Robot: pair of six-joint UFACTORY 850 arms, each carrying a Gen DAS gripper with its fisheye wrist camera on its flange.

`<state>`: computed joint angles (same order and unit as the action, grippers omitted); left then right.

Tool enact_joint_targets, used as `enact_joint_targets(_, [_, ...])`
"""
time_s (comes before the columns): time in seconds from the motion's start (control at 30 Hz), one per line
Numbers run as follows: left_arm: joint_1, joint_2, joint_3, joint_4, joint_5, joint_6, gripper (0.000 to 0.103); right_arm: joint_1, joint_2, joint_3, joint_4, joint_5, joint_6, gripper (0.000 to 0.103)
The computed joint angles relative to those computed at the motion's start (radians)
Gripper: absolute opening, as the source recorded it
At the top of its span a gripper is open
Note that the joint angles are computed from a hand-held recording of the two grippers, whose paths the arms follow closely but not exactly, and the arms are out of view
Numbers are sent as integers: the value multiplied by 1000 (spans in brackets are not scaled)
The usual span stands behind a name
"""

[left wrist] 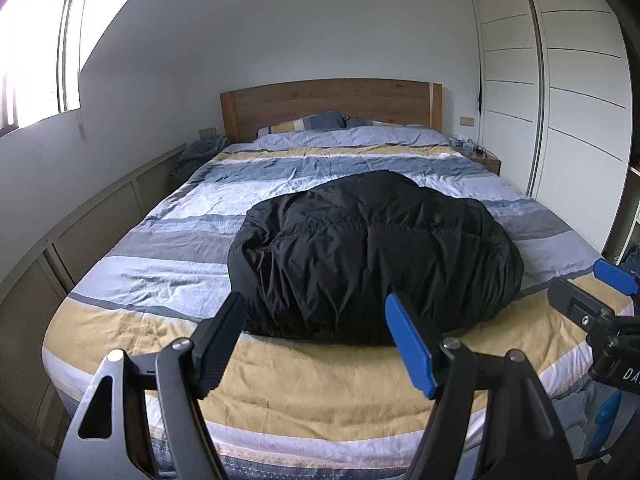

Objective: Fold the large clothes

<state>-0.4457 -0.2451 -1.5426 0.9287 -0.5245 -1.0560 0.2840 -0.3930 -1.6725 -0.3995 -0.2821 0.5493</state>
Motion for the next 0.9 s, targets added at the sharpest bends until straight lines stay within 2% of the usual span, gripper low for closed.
enact_joint_targets(0.9, [25,-51,-26,-45,-26,25,71,-12,-65,-57,45,-41,-60,103])
